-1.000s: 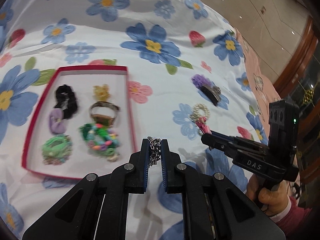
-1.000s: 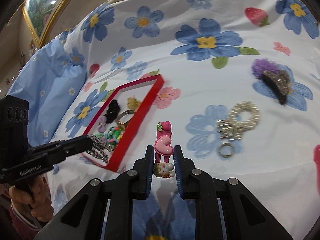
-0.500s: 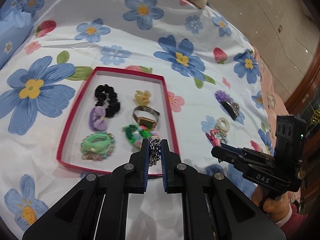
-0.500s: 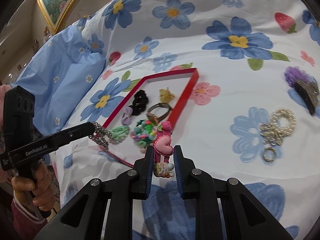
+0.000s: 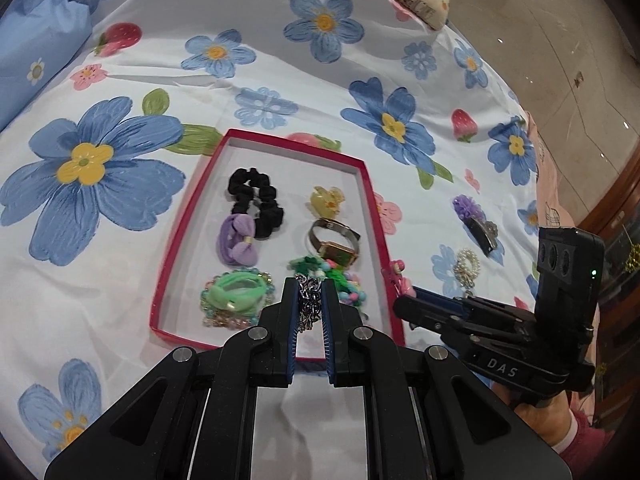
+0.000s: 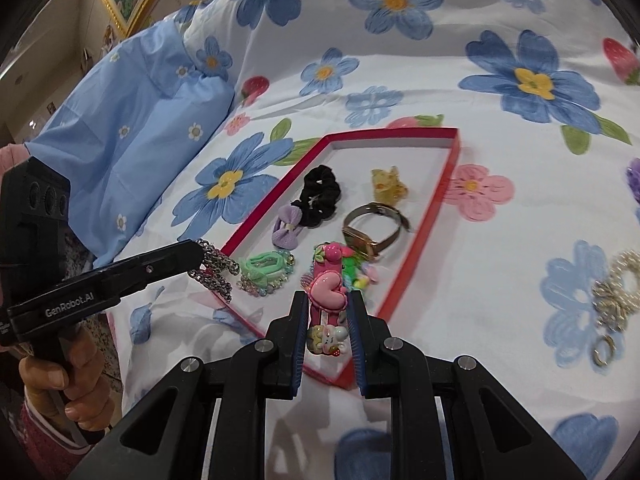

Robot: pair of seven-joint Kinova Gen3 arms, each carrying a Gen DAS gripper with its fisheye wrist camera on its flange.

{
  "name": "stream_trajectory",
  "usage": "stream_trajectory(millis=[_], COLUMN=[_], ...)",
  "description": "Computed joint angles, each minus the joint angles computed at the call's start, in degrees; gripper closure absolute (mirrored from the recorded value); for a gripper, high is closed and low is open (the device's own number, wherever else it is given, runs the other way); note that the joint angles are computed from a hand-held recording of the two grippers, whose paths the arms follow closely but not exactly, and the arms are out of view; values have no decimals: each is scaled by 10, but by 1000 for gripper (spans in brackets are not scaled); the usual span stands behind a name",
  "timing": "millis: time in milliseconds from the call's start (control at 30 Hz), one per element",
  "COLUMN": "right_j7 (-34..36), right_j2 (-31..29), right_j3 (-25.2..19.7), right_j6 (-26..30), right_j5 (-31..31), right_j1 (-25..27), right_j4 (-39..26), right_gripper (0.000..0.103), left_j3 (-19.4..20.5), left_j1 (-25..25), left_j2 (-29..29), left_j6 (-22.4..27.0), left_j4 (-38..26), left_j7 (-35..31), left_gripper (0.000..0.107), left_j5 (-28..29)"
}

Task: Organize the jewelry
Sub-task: 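Carry the silver chain and pink flamingo clip over the tray with both tools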

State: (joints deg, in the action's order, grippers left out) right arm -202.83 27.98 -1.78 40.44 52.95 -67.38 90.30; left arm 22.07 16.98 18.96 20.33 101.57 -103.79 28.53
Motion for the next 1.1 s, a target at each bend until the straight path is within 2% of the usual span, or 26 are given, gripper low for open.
stream_trajectory(millis=[267, 467, 533, 667, 800, 1100], right_j7=[119, 180, 187, 214, 222, 205], right_j2=[34, 53, 54, 63, 64, 59], right_j3=[-14, 3, 15, 28, 32, 42], right_j6=[-29, -44, -50, -16, -14, -2], right_j5=[-81, -142, -150, -158, -165, -160], right_j1=[37, 42, 35, 23, 26, 19], right_j4=[-46, -61, -59, -81, -82, -80], right_gripper=[83, 83, 83, 83, 83, 83], left_j3=[0, -11, -20, -27, -41, -29], left_j1=[-14, -11, -5, -1, 14, 6], left_j2=[35, 54, 60, 72, 81, 90], left_j6=[10, 13, 14, 20, 25, 27], left_j4=[-11, -16, -19, -27, -33, -35], left_j7=[-5, 8, 19, 35, 59, 66], left_gripper=[98, 98, 98, 98, 98, 98], left_j5=[3, -12, -21, -38, -61, -71])
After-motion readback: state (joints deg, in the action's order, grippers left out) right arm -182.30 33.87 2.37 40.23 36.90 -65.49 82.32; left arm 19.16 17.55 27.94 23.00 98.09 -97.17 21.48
